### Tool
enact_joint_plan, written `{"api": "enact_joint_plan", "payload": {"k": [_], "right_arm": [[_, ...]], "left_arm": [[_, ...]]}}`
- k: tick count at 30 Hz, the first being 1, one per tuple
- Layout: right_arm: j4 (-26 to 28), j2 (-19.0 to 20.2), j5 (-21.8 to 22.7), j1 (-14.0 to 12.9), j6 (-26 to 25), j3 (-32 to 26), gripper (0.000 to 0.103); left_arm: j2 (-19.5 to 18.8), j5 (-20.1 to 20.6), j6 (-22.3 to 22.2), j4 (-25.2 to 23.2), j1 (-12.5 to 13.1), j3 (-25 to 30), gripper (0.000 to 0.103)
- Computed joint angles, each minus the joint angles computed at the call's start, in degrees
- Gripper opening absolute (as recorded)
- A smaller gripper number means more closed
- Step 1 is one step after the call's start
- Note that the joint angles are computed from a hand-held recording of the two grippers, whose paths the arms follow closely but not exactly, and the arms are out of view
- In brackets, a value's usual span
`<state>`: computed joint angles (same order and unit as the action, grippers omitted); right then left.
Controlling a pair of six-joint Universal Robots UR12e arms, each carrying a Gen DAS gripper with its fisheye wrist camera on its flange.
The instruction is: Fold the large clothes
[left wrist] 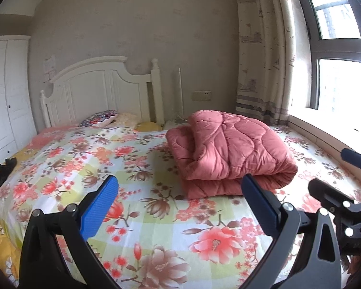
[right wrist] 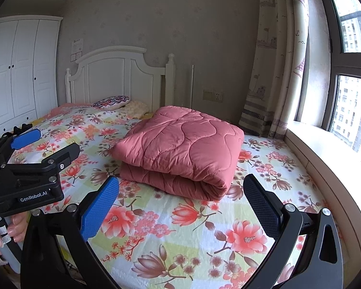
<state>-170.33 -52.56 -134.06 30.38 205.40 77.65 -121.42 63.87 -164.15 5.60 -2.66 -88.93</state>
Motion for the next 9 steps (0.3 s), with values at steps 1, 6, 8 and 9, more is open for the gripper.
{"api": "enact_joint_plan", "payload": {"k": [1, 6, 8, 9], "right_arm": [[0.1, 0.0, 0.2, -0.1, 0.1, 0.1, 0.099], [-0.1, -0.4, 2.3, -0.9, 0.7, 0.7, 0.099], [-0.1, -0.7, 3.8, -1.8, 0.7, 1.3, 0.099], [1.5, -1.0, 3.9, -2.5, 1.1, 1.7, 0.099]], "left_arm": [[-0.2, -0.5, -0.3, 0.0, 0.1, 0.2, 0.101], [-3.3, -0.9, 0.7, -6.0, 0.2, 5.9, 0.101], [-6.8, 1.5, 1.3, -9.7, 0.3, 12.0, 0.101], [-8.9, 3.0, 1.5, -12.3, 0.5, 15.8, 0.101]]}}
